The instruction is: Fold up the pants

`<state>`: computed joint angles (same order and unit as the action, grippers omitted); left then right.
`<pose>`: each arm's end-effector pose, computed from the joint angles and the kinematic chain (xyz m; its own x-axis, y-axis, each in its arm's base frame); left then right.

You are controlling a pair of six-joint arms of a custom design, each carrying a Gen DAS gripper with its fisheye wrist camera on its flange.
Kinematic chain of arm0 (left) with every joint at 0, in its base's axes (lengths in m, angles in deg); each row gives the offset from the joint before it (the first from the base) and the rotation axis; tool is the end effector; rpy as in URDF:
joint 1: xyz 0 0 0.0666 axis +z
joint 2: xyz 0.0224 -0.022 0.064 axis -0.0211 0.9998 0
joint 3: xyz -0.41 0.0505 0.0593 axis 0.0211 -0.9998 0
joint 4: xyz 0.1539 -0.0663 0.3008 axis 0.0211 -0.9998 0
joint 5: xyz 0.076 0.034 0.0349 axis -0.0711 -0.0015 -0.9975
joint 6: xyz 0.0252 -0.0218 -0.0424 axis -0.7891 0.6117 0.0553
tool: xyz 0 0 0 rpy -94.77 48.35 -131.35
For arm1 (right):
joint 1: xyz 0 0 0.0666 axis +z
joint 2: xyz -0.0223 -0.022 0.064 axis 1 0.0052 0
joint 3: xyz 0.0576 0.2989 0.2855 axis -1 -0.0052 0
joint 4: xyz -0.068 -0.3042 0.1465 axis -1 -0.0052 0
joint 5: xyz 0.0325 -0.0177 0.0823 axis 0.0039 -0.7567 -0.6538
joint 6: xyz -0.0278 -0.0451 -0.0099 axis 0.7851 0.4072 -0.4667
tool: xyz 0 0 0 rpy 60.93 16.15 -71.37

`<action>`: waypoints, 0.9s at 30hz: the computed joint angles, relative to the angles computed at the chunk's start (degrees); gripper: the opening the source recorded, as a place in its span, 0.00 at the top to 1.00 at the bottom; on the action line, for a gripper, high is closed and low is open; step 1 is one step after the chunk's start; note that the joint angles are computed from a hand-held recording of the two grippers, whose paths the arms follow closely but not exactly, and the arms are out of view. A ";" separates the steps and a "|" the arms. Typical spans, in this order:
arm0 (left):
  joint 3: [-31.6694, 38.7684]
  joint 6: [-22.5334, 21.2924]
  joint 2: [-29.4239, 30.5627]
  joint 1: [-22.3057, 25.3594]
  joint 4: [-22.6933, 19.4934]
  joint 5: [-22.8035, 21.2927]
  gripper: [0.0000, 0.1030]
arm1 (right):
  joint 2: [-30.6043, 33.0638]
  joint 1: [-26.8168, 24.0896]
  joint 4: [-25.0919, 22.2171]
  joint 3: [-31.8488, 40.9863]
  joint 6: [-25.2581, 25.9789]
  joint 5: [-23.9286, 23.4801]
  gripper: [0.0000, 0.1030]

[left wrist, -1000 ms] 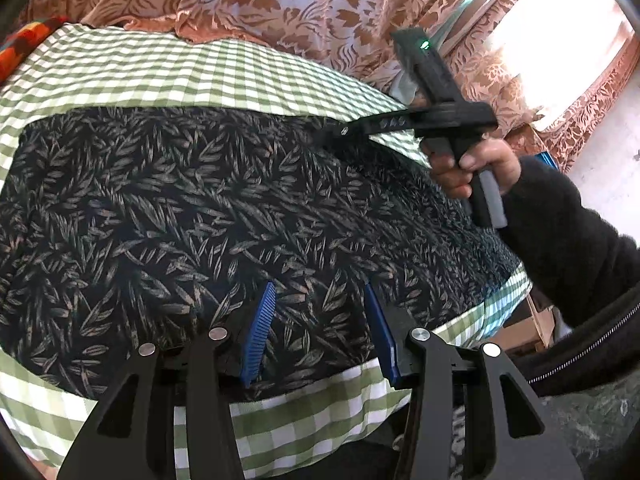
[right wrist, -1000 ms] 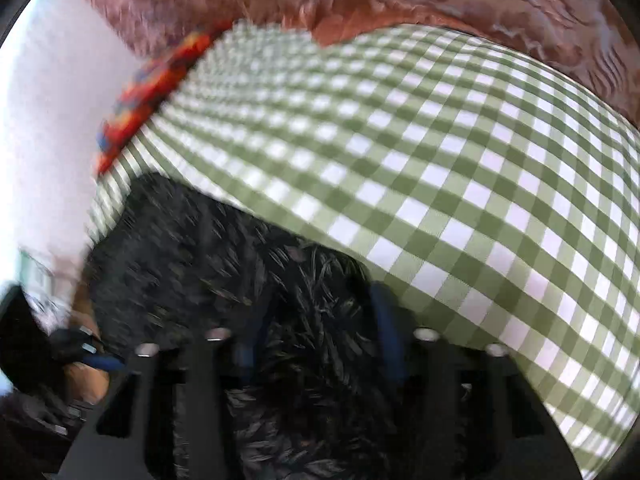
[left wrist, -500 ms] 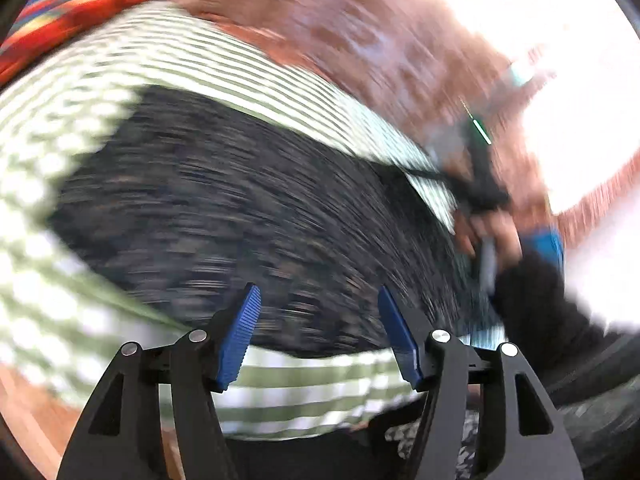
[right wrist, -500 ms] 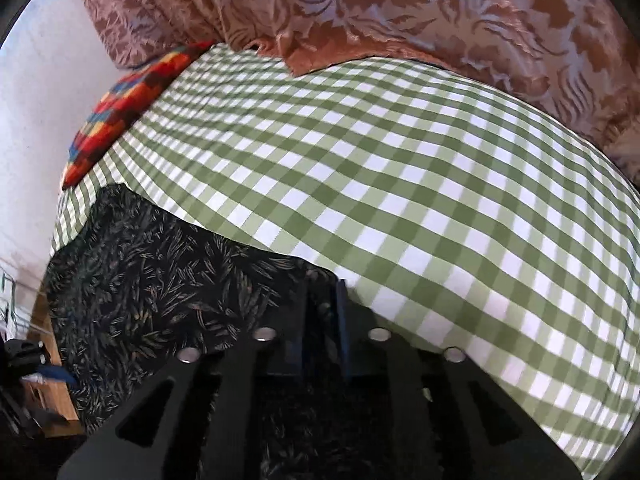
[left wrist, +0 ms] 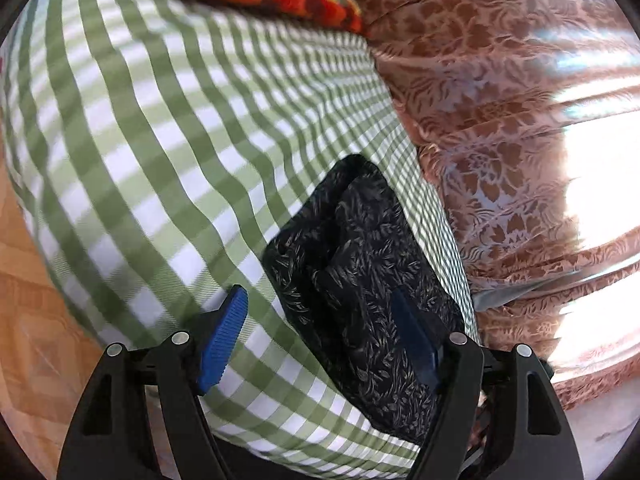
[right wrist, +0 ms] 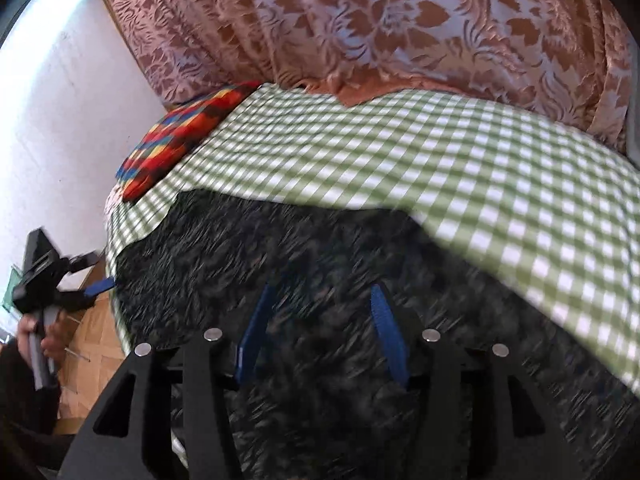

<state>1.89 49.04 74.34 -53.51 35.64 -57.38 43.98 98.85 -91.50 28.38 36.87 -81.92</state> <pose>0.2426 -0.2962 0.4149 -0.6175 -0.7512 -0.2332 -0.3792 0.5441 -0.7484 0.3850 0.0795 0.5139 -0.7769 -0.2402 -0.5819 -0.5061 0.7881 0.3503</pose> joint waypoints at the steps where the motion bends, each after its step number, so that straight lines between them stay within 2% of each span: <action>1: 0.03 -0.25 0.41 0.32 0.23 0.32 0.29 | -0.55 0.38 0.45 -0.96 -0.24 0.11 0.50; 3: 1.22 -2.27 1.53 0.85 -0.01 0.47 0.32 | -0.92 1.02 0.43 -2.18 -0.65 0.20 0.50; 4: 2.72 -3.22 2.55 1.08 -1.64 0.23 0.52 | -0.86 1.37 0.58 -2.77 -1.12 0.44 0.50; 5: 4.01 -3.86 3.40 1.26 -4.02 0.06 0.80 | -0.92 1.57 0.59 -3.28 -1.30 0.79 0.50; 6: 5.30 -4.42 4.24 1.29 -6.32 -0.34 0.85 | -0.87 1.84 0.62 -3.82 -1.57 1.30 0.50; 7: 5.49 -4.72 4.28 1.18 -6.38 -0.82 0.88 | -0.94 1.93 0.87 -4.30 -1.86 1.47 0.49; 8: 5.44 -4.96 3.78 0.54 -6.04 -2.32 0.89 | -1.07 1.95 1.36 -4.90 -2.20 1.50 0.49; 11: 8.90 -6.53 4.09 -1.21 -12.75 -6.03 0.89 | -1.44 1.53 2.29 -5.71 -3.08 0.66 0.49; 13: 9.72 -6.84 5.51 -0.89 -16.59 -4.67 0.89 | -1.67 1.21 3.36 -6.88 -3.14 -0.86 0.41; 16: 8.80 -6.44 6.79 -0.13 -16.60 -3.41 0.89 | -3.03 2.24 7.55 -9.82 -2.67 0.27 0.35; 18: 11.46 -7.31 7.59 -0.28 -20.38 -3.96 0.85 | -3.36 2.79 8.23 -10.21 -1.91 1.07 0.32; 20: 14.73 -6.54 8.47 -1.23 -25.63 -6.36 0.82 | -3.28 2.64 8.10 -10.13 -1.84 0.78 0.32; 23: 20.63 -7.73 10.18 -3.92 -32.82 -13.29 0.82 | -2.91 1.44 5.86 -8.71 -2.99 -1.53 0.32; 25: 23.68 -12.89 11.02 -5.83 -31.96 -16.41 0.82 | -3.27 -0.15 4.42 -7.89 -3.90 -4.07 0.32; 27: 25.15 -19.35 11.82 -7.22 -27.74 -16.36 0.82 | -4.39 -1.59 3.62 -7.57 -3.69 -5.50 0.33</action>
<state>27.04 29.69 86.16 -60.73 7.90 -73.73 39.60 97.26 -87.88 20.81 33.18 -87.42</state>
